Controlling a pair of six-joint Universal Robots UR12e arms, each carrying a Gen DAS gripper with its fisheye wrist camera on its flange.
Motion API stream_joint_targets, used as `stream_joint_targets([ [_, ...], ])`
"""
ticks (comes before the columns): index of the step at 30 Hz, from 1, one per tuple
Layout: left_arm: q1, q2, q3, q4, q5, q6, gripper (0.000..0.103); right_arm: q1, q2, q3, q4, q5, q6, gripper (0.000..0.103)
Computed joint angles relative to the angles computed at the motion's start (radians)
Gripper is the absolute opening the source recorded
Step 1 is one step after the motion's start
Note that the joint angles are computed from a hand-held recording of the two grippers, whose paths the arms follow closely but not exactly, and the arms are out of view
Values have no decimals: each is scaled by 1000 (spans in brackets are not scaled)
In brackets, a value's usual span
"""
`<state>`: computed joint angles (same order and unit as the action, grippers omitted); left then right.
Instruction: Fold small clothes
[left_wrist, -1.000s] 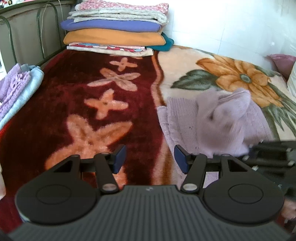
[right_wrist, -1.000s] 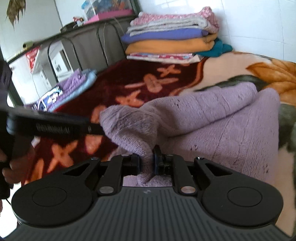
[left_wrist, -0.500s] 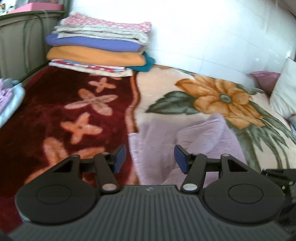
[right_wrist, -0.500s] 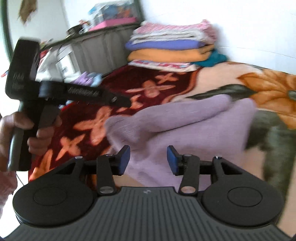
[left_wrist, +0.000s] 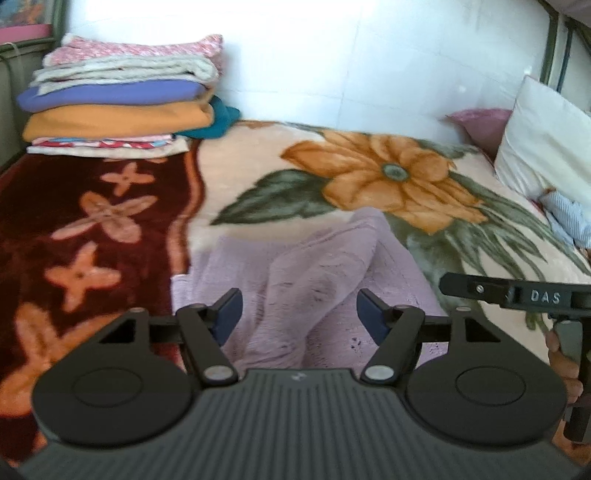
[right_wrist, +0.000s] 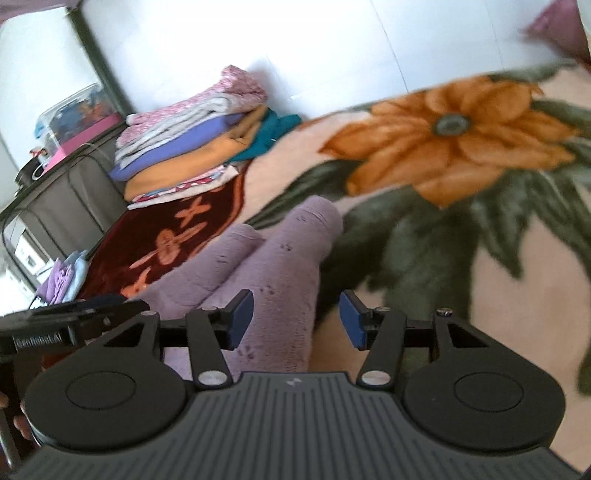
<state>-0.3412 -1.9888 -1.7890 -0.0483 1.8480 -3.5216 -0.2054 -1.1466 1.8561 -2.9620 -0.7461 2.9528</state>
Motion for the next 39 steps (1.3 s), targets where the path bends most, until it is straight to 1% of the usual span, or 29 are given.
stream_joint_targets([
  [4, 4, -32, 33, -37, -2, 1, 70, 13, 21, -15, 10, 1, 28, 60],
  [5, 5, -40, 38, -36, -1, -1, 70, 17, 25, -18, 4, 1, 35, 61],
  [6, 6, -51, 42, -18, 6, -9, 66, 19, 29, -21, -1, 2, 43, 61],
  [7, 7, -60, 43, 4, 11, -18, 37, 21, 32, -24, -3, 6, 48, 61],
  [8, 9, -64, 44, 15, 10, -35, 21, 23, 35, -28, 1, 9, 50, 61],
  [9, 13, -65, 39, 33, 9, -83, 19, 24, 36, -31, 4, 13, 53, 61],
  [11, 16, -57, 18, 91, 30, -180, 18, 23, 36, -34, 16, 44, 39, 61],
  [12, 15, -51, 1, 128, 61, -221, 18, 22, 36, -35, 27, 65, 19, 61],
  [13, 13, -46, -9, 139, 95, -248, 18, 23, 35, -34, 36, 81, -5, 61],
  [14, 12, -40, -19, 140, 136, -281, 17, 26, 31, -32, 43, 87, -36, 61],
  [15, 13, -35, -26, 124, 177, -316, 16, 32, 28, -28, 38, 74, -56, 61],
  [16, 18, -28, -34, 95, 197, -346, 16, 41, 26, -23, 22, 50, -76, 61],
  [17, 29, -19, -43, 66, 184, -374, 15, 46, 25, -19, 13, 37, -91, 62],
  [18, 41, -11, -55, 52, 155, -397, 15, 51, 24, -15, 1, 25, -101, 63],
  [19, 51, -3, -70, 58, 124, -413, 15, 54, 24, -11, -7, 16, -107, 64],
  [21, 61, 6, -97, 96, 77, -403, 16, 56, 26, -8, -14, 9, -111, 64],
  [23, 59, 12, -106, 98, 61, -381, 23, 56, 27, -10, -5, 8, -103, 65],
  [24, 59, 15, -110, 97, 51, -374, 30, 54, 26, -10, -1, 11, -96, 65],
  [25, 58, 18, -114, 105, 41, -369, 34, 52, 24, -9, 4, 14, -92, 65],
  [26, 57, 19, -117, 114, 29, -368, 36, 48, 22, -7, 8, 18, -93, 65],
  [28, 58, 26, -128, 127, -1, -380, 45, 43, 17, 0, 11, 24, -97, 65],
  [30, 60, 32, -139, 139, -45, -386, 46, 38, 12, 8, 13, 26, -105, 65],
  [32, 58, 33, -142, 131, -70, -377, 44, 33, 8, 15, 15, 29, -108, 68],
  [33, 52, 36, -140, 106, -61, -368, 40, 32, 7, 18, 18, 30, -108, 68],
  [34, 45, 38, -136, 80, -43, -361, 27, 30, 6, 20, 28, 31, -107, 68],
  [35, 37, 39, -135, 60, -25, -353, 25, 27, 4, 22, 39, 37, -111, 68],
  [36, 32, 41, -140, 61, -21, -355, 23, 25, 1, 24, 51, 40, -113, 68],
  [39, 19, 53, -162, 70, -5, -364, 23, 14, -15, 38, 99, 70, -169, 68],
])
